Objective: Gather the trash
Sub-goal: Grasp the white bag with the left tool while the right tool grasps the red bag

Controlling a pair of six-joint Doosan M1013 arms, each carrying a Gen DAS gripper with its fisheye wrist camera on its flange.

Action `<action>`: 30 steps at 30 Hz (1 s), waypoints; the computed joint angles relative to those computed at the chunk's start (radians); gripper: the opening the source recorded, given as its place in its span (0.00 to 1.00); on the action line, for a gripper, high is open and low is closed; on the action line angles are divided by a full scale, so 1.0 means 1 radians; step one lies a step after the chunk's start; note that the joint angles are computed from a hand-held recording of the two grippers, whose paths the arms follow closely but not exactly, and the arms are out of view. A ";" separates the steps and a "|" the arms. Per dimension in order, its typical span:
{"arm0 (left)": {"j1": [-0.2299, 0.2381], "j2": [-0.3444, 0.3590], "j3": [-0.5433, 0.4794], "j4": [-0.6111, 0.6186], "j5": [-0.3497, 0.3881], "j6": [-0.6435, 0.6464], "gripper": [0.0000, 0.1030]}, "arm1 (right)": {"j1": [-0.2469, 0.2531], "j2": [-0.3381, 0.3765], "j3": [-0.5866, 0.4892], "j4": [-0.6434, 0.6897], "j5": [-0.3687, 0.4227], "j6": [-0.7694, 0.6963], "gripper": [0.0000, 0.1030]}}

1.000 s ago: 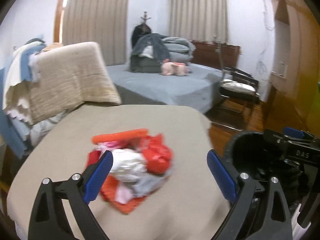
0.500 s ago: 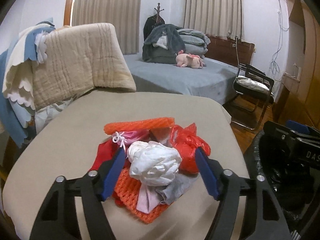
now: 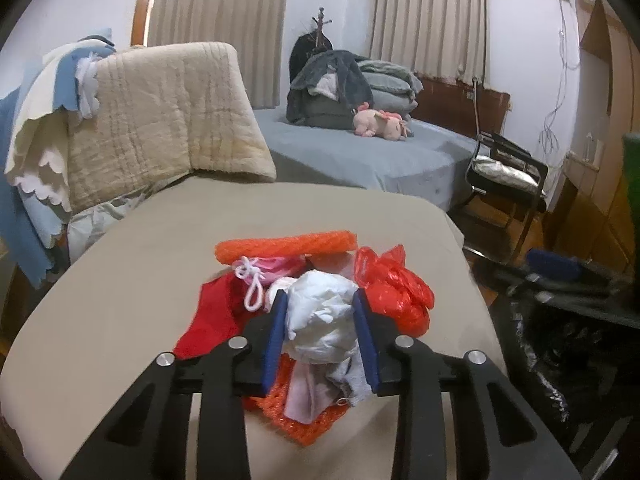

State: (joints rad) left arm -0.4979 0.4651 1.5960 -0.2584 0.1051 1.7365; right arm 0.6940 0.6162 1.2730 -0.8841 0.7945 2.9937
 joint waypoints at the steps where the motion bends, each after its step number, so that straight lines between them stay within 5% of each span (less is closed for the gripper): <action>1: 0.002 -0.004 0.003 -0.018 -0.003 0.015 0.32 | -0.001 0.004 -0.005 0.013 -0.010 -0.013 0.84; 4: 0.007 -0.020 0.019 0.039 -0.025 -0.048 0.32 | -0.003 0.013 -0.015 0.035 -0.041 -0.034 0.84; 9: 0.019 -0.028 0.028 0.405 -0.033 -0.419 0.32 | -0.005 0.037 -0.048 0.086 -0.060 -0.095 0.84; 14: 0.024 -0.024 0.026 0.541 -0.021 -0.554 0.32 | -0.006 0.059 -0.080 0.131 -0.068 -0.153 0.84; 21: 0.032 -0.019 0.024 0.497 -0.010 -0.516 0.32 | -0.012 0.090 -0.122 0.209 -0.063 -0.243 0.75; 26: 0.036 -0.019 0.025 0.482 -0.006 -0.502 0.32 | -0.022 0.097 -0.130 0.307 -0.097 -0.333 0.44; 30: 0.037 -0.022 0.027 0.454 -0.011 -0.473 0.32 | -0.018 0.088 -0.119 0.289 -0.123 -0.329 0.38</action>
